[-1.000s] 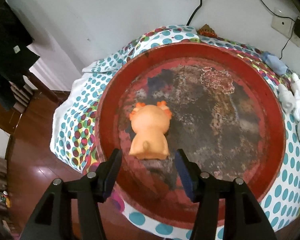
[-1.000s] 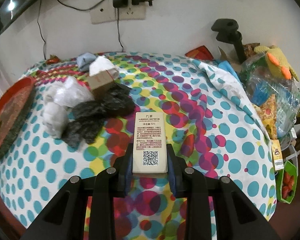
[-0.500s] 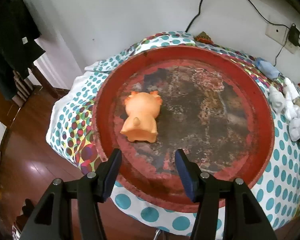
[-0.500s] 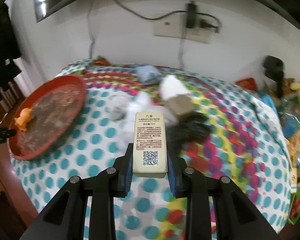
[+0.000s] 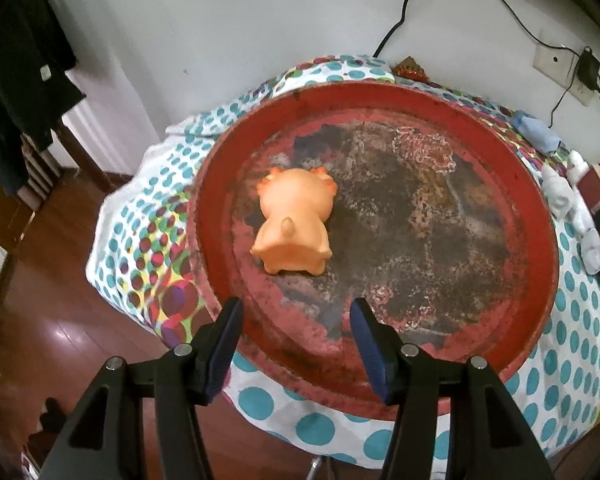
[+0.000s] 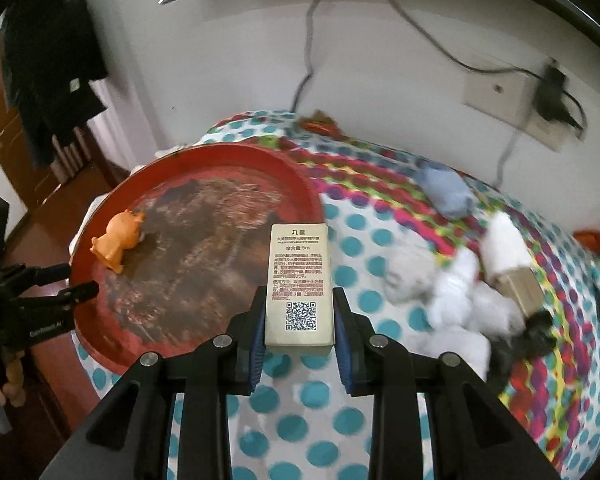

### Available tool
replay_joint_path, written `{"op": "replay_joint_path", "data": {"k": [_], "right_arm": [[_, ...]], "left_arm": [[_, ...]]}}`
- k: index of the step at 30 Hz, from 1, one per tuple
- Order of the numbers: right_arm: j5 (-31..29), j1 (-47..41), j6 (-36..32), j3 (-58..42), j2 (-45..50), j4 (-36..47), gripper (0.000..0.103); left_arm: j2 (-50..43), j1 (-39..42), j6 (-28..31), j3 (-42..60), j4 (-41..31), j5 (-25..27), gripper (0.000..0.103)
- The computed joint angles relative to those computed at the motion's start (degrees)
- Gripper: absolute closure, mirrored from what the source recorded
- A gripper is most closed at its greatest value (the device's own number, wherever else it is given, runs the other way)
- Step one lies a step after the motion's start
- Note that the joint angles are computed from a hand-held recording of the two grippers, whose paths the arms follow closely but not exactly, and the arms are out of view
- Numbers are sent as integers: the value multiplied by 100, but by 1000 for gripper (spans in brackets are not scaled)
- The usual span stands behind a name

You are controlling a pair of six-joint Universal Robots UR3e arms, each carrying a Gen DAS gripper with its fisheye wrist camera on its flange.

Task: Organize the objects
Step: 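Carry the orange toy onto the red tray and open the left gripper while the right gripper holds the box, then lower the beige QR-code box onto the red tray and open the right gripper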

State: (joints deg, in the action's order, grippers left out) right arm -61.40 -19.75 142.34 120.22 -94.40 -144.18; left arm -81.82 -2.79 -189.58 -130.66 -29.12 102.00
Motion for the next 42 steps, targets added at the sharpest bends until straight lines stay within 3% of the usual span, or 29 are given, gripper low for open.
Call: {"op": "replay_joint_path", "data": {"k": [10,22,37,40,42], "right_arm": [[-741,1297,612,-1186,1538,-516,75],[-1328,1945,1033,-2766,3091,-467,75],[-1705,2130,1271,-3494,3828,-276,74],[-1723,2121,1322,-3281,3709,-438,61],[-1541,2028,1290,-3005,3478,-507,59]], "left_arm": [[193,352,166,-202,77,-295,46],[483,657,286,-401,137,-565,46],[431,625,302,-431,228,-542,46],[370,543,273,-397,267,-441,46],[371,521,252,-401,301,-437,46]]}}
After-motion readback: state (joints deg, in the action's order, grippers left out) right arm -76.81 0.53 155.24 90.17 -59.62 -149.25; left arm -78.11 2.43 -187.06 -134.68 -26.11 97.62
